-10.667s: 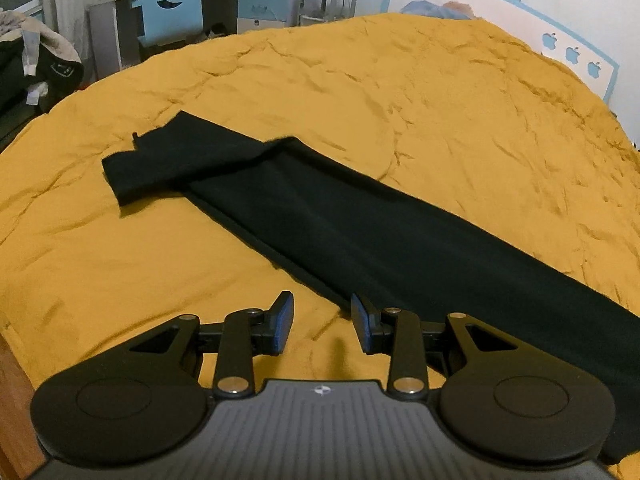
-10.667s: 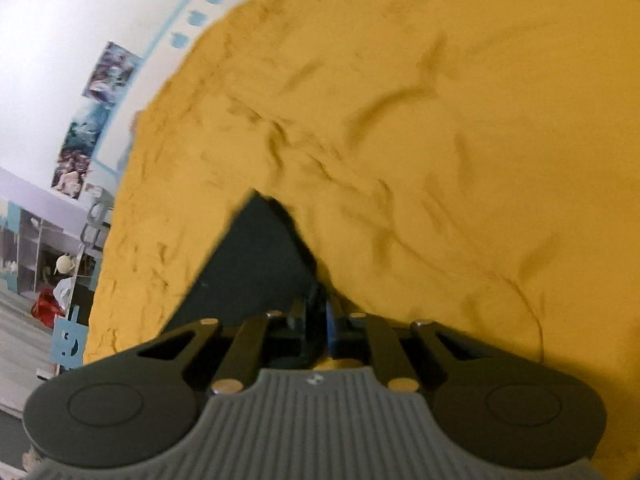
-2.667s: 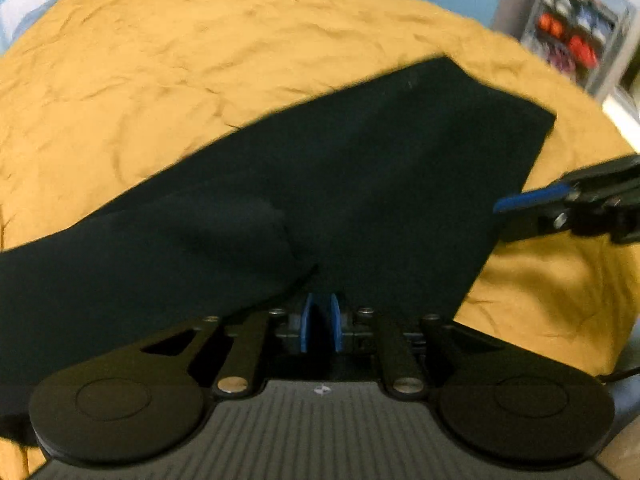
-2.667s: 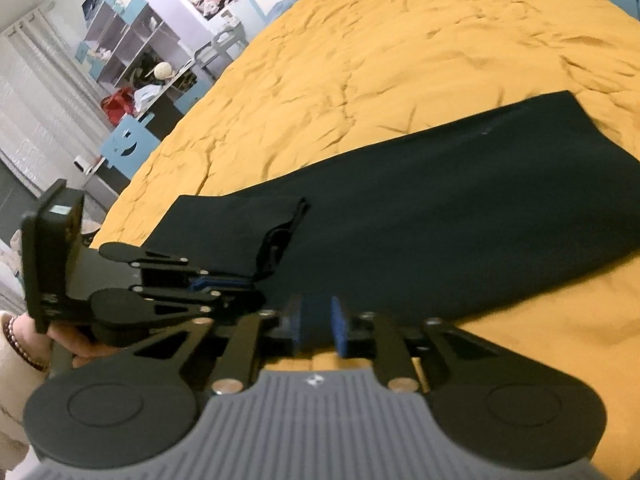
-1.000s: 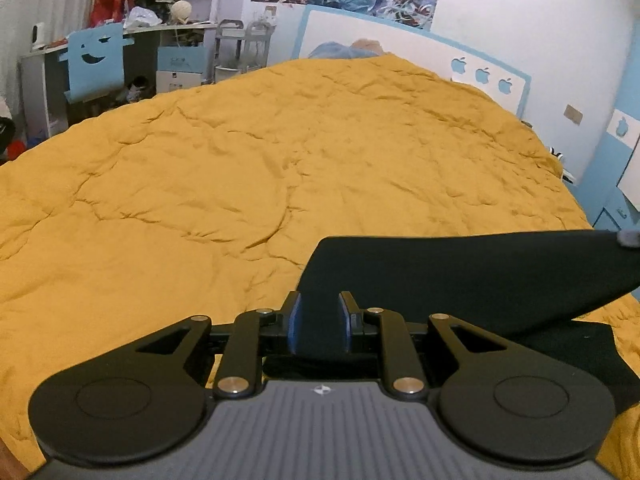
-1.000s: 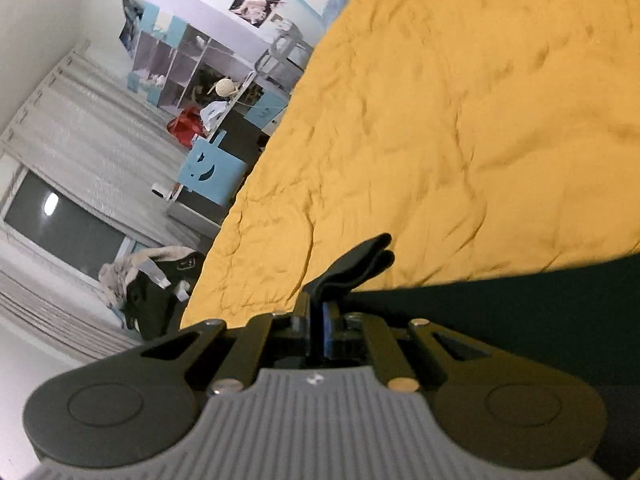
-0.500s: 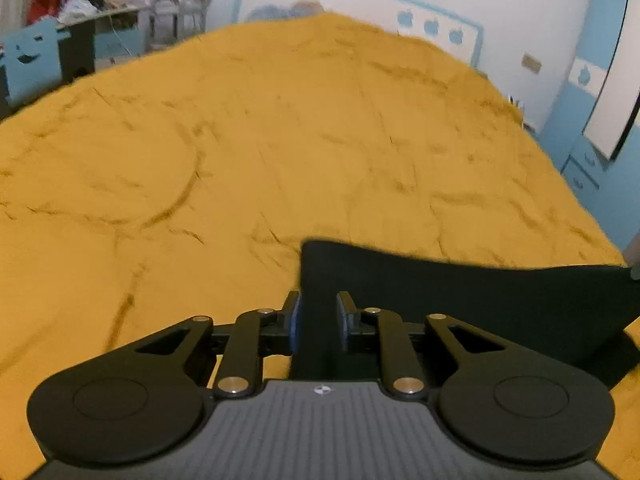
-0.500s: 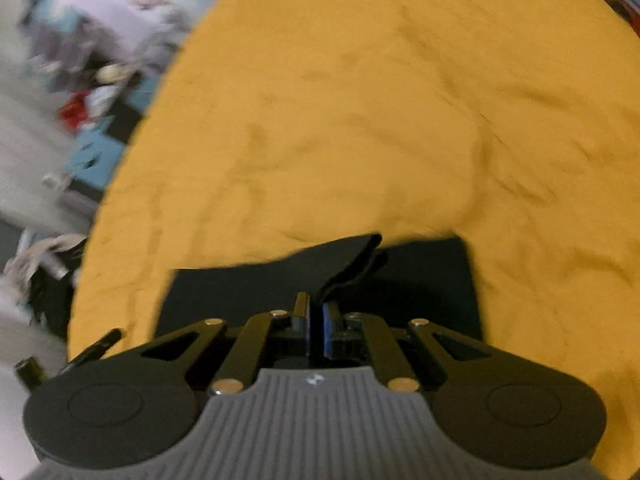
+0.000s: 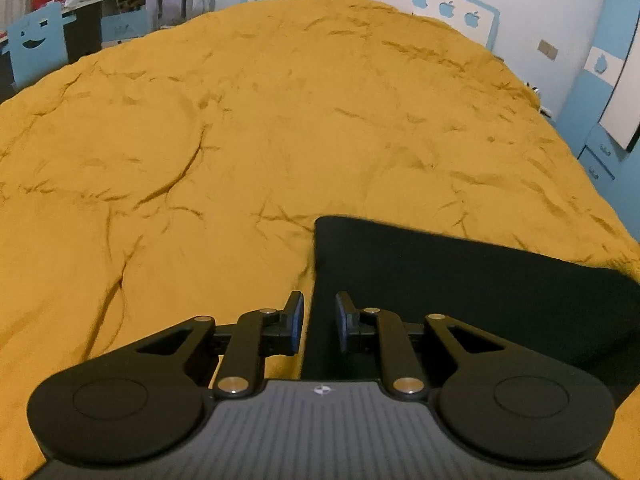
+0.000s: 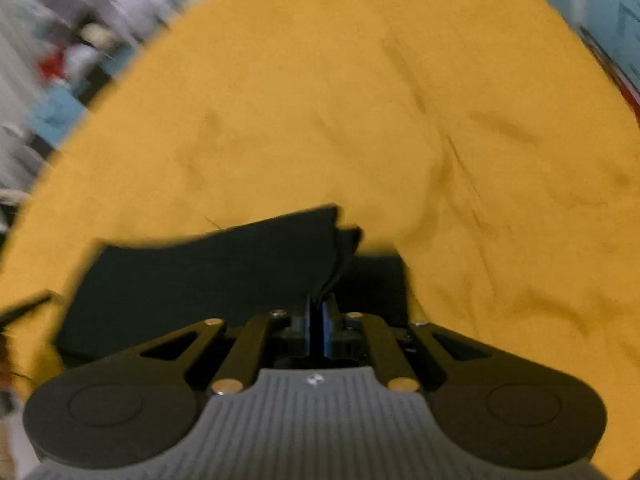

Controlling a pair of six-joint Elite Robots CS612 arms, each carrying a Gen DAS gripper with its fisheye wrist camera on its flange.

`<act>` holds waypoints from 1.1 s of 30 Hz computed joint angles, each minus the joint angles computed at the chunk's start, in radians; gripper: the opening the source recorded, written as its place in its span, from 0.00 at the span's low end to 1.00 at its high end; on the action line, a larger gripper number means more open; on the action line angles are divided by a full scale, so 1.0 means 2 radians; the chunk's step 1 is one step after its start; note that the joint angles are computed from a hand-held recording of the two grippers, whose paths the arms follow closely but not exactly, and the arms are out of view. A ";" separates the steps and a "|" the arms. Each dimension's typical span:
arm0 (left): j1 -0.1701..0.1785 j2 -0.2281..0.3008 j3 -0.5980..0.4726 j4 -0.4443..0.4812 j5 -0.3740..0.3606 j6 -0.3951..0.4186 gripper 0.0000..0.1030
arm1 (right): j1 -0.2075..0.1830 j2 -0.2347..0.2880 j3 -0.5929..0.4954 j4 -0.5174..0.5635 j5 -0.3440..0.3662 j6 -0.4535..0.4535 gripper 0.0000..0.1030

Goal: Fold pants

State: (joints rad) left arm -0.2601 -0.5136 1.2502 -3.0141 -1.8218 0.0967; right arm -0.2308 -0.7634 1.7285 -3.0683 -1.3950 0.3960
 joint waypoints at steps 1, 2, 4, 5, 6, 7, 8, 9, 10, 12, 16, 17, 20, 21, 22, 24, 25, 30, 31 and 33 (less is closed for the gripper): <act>0.000 -0.001 0.002 0.001 0.001 -0.001 0.19 | -0.001 0.006 0.004 -0.014 -0.001 0.005 0.00; 0.000 -0.002 0.004 0.002 0.001 0.001 0.19 | 0.000 0.010 0.004 -0.024 -0.001 0.012 0.00; 0.000 -0.003 0.008 0.003 0.004 0.004 0.19 | -0.001 0.009 0.017 -0.051 -0.003 0.017 0.00; 0.001 -0.003 0.008 0.004 0.005 0.004 0.19 | 0.001 0.010 0.018 -0.057 -0.008 0.016 0.00; 0.001 -0.003 0.008 0.004 0.005 0.001 0.19 | 0.002 0.010 0.017 -0.061 -0.013 0.012 0.00; 0.002 -0.002 0.007 0.005 0.004 -0.005 0.19 | 0.004 0.008 0.020 -0.066 -0.019 0.004 0.00; 0.002 -0.001 0.005 0.006 0.001 -0.011 0.19 | 0.006 0.006 0.022 -0.070 -0.025 -0.004 0.00; 0.003 -0.001 0.005 0.007 -0.001 -0.013 0.19 | 0.008 0.003 0.024 -0.076 -0.030 -0.009 0.00; 0.002 -0.001 0.005 0.007 -0.002 -0.013 0.19 | 0.011 0.003 0.017 -0.078 -0.034 -0.010 0.00; 0.001 -0.002 0.006 0.005 -0.001 -0.007 0.19 | 0.012 -0.003 0.023 -0.101 -0.036 -0.015 0.00; 0.002 -0.001 0.004 0.006 -0.007 -0.007 0.19 | 0.012 0.003 0.012 -0.069 -0.054 -0.012 0.00; 0.002 -0.001 0.005 0.005 -0.007 -0.007 0.19 | 0.009 0.007 0.011 -0.065 -0.046 -0.001 0.00; 0.002 -0.001 0.006 0.008 -0.008 -0.002 0.19 | 0.007 0.016 0.013 -0.075 -0.038 0.014 0.00; 0.002 -0.001 0.005 0.009 -0.006 0.000 0.19 | 0.007 0.017 0.013 -0.075 -0.041 0.013 0.03; 0.001 -0.001 0.004 0.009 -0.004 0.002 0.19 | 0.009 0.017 0.013 -0.071 -0.052 0.014 0.04; 0.001 0.001 0.000 0.004 -0.003 0.002 0.19 | 0.014 0.012 0.015 -0.063 -0.083 0.011 0.19; 0.001 0.002 -0.002 0.001 -0.003 0.001 0.19 | 0.017 0.008 0.017 -0.060 -0.102 0.011 0.20; 0.002 0.021 -0.052 0.027 -0.033 0.004 0.19 | 0.023 0.003 0.031 -0.132 -0.117 0.017 0.20; 0.002 0.029 -0.070 0.046 -0.049 0.000 0.18 | 0.025 0.006 0.027 -0.142 -0.118 0.014 0.20; 0.002 0.048 -0.108 0.085 -0.078 -0.009 0.16 | 0.031 0.013 0.017 -0.144 -0.129 0.008 0.18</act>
State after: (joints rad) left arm -0.2556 -0.4186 1.0351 -2.8435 -1.9782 0.0785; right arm -0.1681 -0.7378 1.7623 -3.3565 -1.6536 0.4125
